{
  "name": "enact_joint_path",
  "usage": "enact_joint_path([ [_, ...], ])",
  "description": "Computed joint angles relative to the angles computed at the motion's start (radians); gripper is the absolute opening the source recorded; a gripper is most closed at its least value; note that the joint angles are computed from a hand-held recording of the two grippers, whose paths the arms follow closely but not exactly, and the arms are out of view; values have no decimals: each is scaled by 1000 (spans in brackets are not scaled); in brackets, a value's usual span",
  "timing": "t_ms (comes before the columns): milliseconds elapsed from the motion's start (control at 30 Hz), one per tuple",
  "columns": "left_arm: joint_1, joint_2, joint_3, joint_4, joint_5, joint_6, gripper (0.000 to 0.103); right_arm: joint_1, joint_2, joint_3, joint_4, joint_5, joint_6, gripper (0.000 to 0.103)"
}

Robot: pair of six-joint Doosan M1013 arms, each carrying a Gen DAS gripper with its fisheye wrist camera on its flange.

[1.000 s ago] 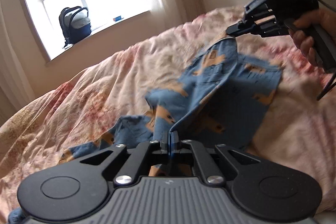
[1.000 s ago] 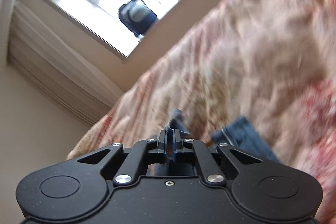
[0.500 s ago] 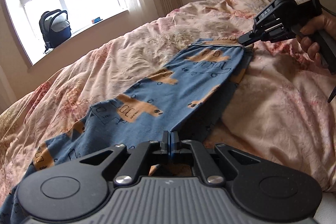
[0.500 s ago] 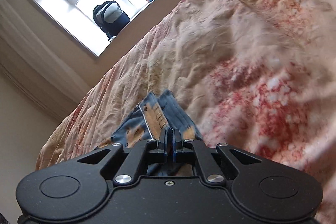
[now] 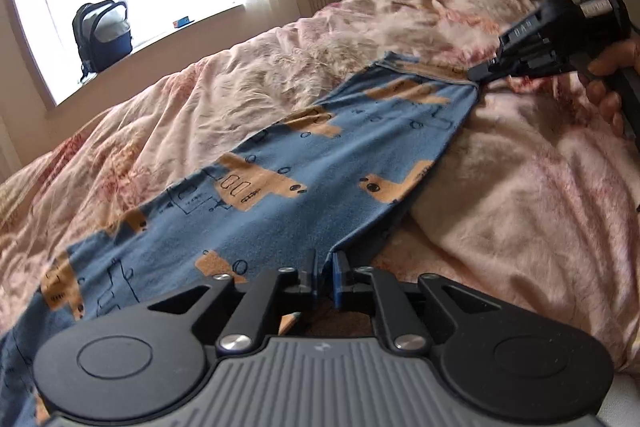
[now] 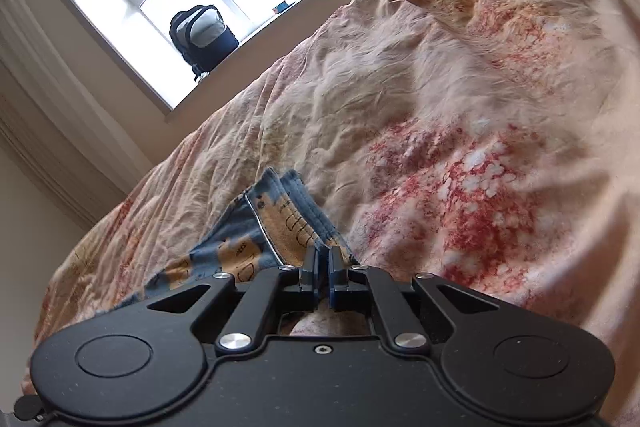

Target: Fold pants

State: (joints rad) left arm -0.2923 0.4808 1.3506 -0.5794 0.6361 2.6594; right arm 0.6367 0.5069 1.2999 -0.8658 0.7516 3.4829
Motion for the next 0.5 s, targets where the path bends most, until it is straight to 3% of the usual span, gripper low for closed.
enact_joint_path([
  [33,5,2,-7,-12,21,-8,34,-1,0,-4,4,1,-22,8],
  [67,12,3,-13,-33,41,-10,63,1,3,-14,5,18,-62,11],
  [100,18,3,-14,-62,48,-8,80,5,10,-35,6,59,-123,20],
  [167,31,-2,-11,-130,45,13,87,12,35,-95,-1,158,-304,37],
  [200,37,-1,-19,-139,52,8,88,10,43,-113,-5,168,-376,44],
  [333,34,13,-60,-37,-8,-132,91,-39,69,-170,101,31,-666,52],
  [433,39,33,-99,62,-35,-299,92,-74,123,-254,206,12,-835,52],
  [500,44,47,-118,103,-42,-383,97,-91,154,-304,280,27,-919,42],
])
